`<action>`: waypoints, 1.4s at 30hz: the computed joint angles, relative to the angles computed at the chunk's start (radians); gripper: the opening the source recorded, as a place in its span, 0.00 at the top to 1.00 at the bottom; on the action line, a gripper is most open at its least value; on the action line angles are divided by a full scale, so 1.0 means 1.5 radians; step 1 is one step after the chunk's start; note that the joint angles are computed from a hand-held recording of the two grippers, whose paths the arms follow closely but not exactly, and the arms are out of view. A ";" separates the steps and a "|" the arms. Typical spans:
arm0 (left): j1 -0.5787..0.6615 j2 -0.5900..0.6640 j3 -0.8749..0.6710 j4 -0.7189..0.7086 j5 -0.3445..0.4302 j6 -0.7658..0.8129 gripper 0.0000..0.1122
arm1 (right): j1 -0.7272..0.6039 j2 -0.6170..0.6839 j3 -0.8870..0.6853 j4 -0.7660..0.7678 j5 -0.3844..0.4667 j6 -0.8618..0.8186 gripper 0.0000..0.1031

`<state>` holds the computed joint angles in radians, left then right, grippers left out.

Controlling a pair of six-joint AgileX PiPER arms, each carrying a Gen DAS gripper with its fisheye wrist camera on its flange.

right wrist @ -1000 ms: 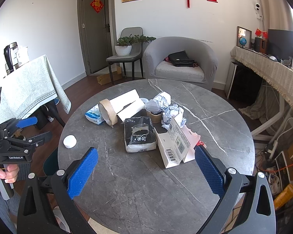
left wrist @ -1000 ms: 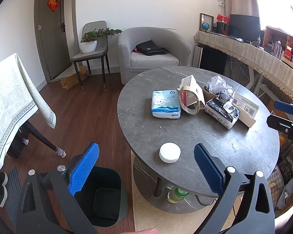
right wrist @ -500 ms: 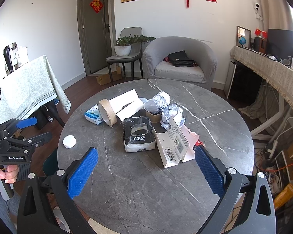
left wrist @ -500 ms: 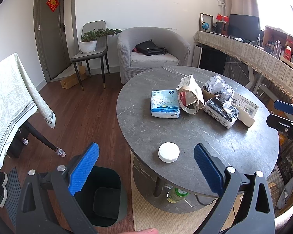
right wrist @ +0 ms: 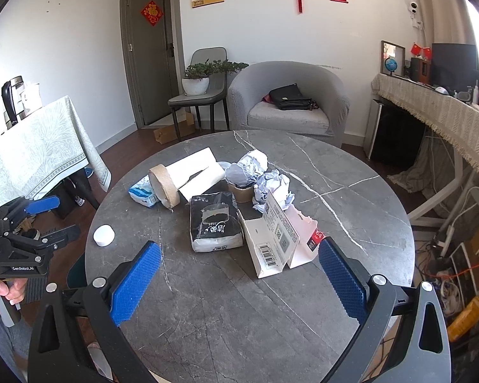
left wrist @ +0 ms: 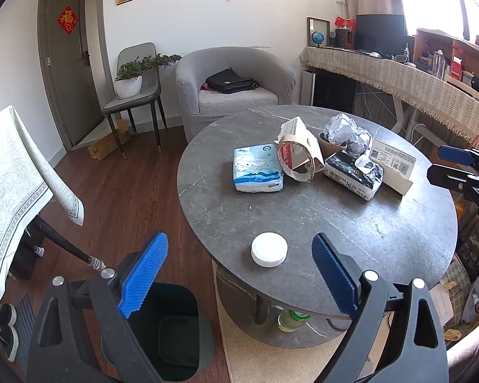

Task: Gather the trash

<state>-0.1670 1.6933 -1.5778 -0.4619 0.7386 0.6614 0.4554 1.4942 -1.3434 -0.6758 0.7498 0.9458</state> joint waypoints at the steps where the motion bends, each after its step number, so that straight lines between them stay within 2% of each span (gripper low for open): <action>1: 0.002 0.004 -0.003 -0.011 0.008 0.014 0.19 | -0.004 0.000 0.000 0.007 -0.005 -0.006 0.03; 9: -0.009 0.047 -0.032 -0.020 0.050 0.043 0.39 | -0.029 0.007 -0.005 0.048 -0.029 -0.045 0.03; 19: -0.020 0.096 -0.068 -0.008 0.051 0.014 0.53 | -0.064 -0.012 0.009 0.100 -0.066 -0.119 0.06; 22: -0.017 0.104 -0.082 -0.012 0.062 0.016 0.60 | -0.081 -0.015 0.010 0.114 -0.070 -0.133 0.12; 24: -0.017 0.107 -0.090 -0.012 0.070 0.017 0.69 | -0.093 -0.015 0.012 0.127 -0.073 -0.142 0.21; 25: -0.016 0.110 -0.096 -0.014 0.076 0.017 0.71 | -0.098 -0.013 0.012 0.133 -0.073 -0.147 0.22; 27: -0.011 0.115 -0.107 -0.025 0.091 0.018 0.71 | -0.109 -0.005 0.006 0.154 -0.072 -0.169 0.28; 33: -0.008 0.119 -0.127 -0.030 0.094 -0.001 0.71 | -0.139 0.018 -0.014 0.205 -0.063 -0.225 0.55; 42: 0.010 0.143 -0.195 -0.062 0.134 -0.017 0.71 | -0.158 0.061 -0.036 0.234 -0.052 -0.251 0.69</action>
<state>-0.1523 1.9078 -1.8697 -0.5550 0.9391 0.6354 0.2180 1.5850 -1.3980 -0.3250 0.6722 0.5699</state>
